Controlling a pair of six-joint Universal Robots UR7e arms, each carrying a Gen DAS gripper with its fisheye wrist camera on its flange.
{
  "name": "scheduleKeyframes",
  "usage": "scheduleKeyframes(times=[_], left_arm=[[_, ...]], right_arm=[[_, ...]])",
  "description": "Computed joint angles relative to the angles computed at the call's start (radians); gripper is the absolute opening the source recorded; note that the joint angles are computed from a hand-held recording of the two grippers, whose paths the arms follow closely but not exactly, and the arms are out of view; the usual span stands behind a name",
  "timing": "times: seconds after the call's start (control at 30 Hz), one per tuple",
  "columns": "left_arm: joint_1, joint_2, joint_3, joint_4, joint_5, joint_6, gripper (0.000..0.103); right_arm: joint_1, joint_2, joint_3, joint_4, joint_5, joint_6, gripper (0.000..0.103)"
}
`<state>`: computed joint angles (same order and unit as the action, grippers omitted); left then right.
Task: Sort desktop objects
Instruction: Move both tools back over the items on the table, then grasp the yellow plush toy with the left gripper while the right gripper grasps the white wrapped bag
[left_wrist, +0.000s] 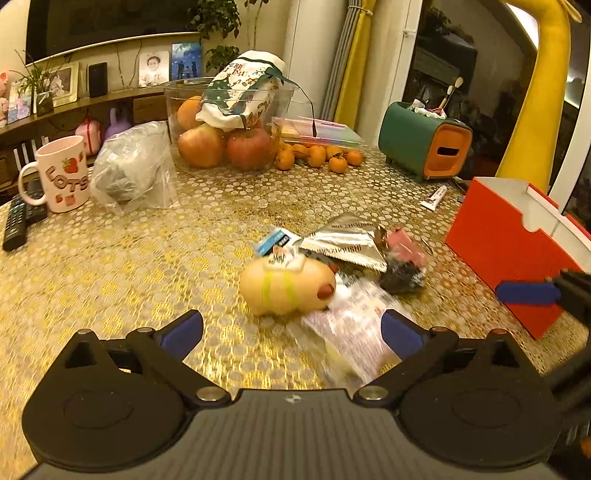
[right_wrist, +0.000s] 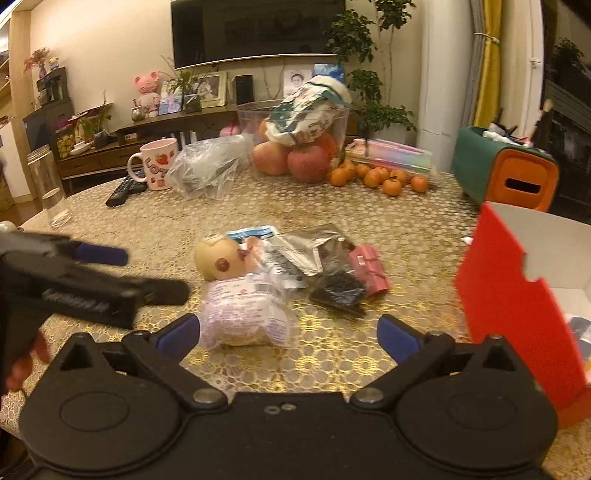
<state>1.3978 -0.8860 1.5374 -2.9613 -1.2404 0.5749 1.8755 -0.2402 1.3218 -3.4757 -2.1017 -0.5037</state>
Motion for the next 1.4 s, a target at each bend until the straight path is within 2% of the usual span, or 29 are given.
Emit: scheduleKeyframes(times=[0.33, 0.63, 0.8, 0.9, 1.03, 1.17, 1.4], left_arm=[[0.012, 0.113, -0.183, 0.126, -0.005, -0.044, 0.103], [0.029, 0.171, -0.283, 0.201, -0.006, -0.057, 0.103], [0.046, 0.179, -0.315, 0.256, -0.048, -0.051, 0.102], [0.047, 0.185, -0.327, 0.268, -0.043, -0.057, 0.102], [0.052, 0.188, -0.338, 0.278, -0.06, -0.074, 0.094], [0.052, 0.184, -0.329, 0.282, -0.08, -0.054, 0.078], [0.045, 0.175, -0.305, 0.249, -0.072, -0.055, 0.075]], right_arm=[[-0.012, 0.075, -0.125, 0.093, 0.03, -0.023, 0.102], [-0.016, 0.125, -0.204, 0.147, 0.034, -0.039, 0.102], [-0.02, 0.136, -0.224, 0.164, 0.033, -0.04, 0.102], [-0.023, 0.141, -0.238, 0.183, 0.032, -0.037, 0.1], [-0.024, 0.141, -0.241, 0.194, 0.033, -0.032, 0.095], [-0.023, 0.143, -0.246, 0.194, 0.029, -0.042, 0.089], [-0.022, 0.138, -0.242, 0.189, 0.024, -0.039, 0.079]])
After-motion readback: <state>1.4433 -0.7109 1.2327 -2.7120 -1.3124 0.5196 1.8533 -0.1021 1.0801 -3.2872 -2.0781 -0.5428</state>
